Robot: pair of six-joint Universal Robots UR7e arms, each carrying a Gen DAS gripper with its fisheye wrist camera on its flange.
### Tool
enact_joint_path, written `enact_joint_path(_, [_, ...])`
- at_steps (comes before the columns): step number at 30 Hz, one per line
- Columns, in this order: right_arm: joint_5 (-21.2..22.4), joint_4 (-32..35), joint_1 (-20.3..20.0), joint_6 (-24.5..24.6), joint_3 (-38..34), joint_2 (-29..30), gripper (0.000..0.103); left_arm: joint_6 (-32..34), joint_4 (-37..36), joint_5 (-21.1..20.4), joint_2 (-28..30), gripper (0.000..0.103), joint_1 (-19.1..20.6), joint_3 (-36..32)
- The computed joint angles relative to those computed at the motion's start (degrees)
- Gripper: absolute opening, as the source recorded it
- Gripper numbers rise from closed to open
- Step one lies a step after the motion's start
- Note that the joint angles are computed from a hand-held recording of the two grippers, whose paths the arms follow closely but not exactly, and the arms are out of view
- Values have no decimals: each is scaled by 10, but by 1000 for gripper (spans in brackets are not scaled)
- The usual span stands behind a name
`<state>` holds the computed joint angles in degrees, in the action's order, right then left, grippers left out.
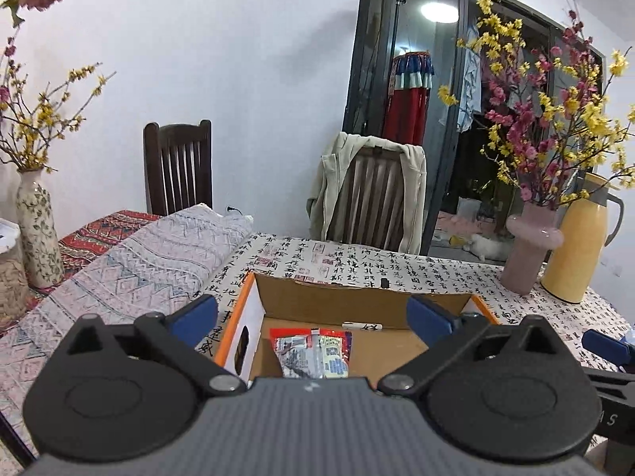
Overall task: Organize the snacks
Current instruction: 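Move both grippers back toward the snack pile, then grasp the pink packet with the right gripper while the left gripper approaches the green bar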
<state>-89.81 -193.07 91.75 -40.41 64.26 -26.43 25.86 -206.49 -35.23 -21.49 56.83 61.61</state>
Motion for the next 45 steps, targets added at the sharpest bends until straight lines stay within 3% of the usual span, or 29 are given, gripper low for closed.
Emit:
enact_joint_path(23, [-15, -106, -22, -11, 269, -120, 103, -86, -92, 44, -115, 103, -35, 300])
enact_joint_path(33, [-31, -127, -35, -28, 349, -152, 103, -90, -130, 53, -131, 103, -38, 384])
enact_joint_path(45, [-58, -124, -47, -33, 401, -170, 103, -158, -120, 62, -161, 103, -36, 461])
